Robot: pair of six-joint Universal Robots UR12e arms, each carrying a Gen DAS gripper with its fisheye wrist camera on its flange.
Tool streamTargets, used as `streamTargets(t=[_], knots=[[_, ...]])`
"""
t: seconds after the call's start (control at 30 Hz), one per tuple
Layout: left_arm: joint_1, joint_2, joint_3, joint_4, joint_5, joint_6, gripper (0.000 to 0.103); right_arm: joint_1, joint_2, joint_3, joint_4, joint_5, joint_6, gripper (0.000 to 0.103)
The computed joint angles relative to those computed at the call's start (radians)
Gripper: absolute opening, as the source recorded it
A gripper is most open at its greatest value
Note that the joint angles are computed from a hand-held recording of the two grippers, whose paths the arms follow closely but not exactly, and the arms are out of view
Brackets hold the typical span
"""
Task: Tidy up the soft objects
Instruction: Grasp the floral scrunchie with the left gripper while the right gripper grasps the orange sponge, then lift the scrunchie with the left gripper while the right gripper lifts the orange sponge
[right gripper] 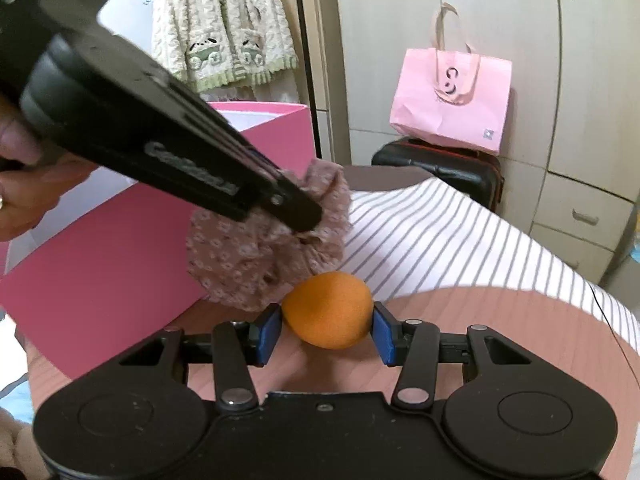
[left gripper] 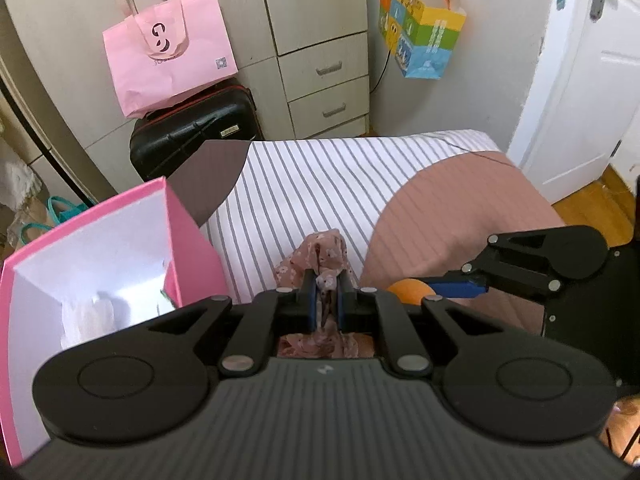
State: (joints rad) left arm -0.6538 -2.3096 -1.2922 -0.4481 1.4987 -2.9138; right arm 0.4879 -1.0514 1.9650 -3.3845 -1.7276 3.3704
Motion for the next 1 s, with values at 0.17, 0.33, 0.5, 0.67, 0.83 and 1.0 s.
streamTargets(t=[0.17,0.33,0.5,0.67,0.83,1.0], knots=[[0.013,0.052,-0.091,0.073,-0.059,-0.017,0.009,0.013,-0.015,0.019,0.001,0.000,0.041,0.053],[0.025,0.102,-0.181,0.139,-0.116,-0.023,0.009,0.056,-0.040,0.035,0.035,-0.053,0.053,0.053],[0.037,0.148,-0.257,0.137,-0.185,-0.001,0.009,0.100,-0.071,0.039,0.127,-0.121,0.104,0.053],[0.052,0.198,-0.341,0.153,-0.247,0.033,0.009,0.145,-0.095,0.045,0.190,-0.195,0.151,0.053],[0.073,0.243,-0.406,0.125,-0.312,0.061,0.009,0.178,-0.112,0.050,0.224,-0.239,0.194,0.053],[0.099,0.287,-0.470,0.107,-0.355,0.063,0.009,0.215,-0.120,0.056,0.210,-0.264,0.213,0.053]])
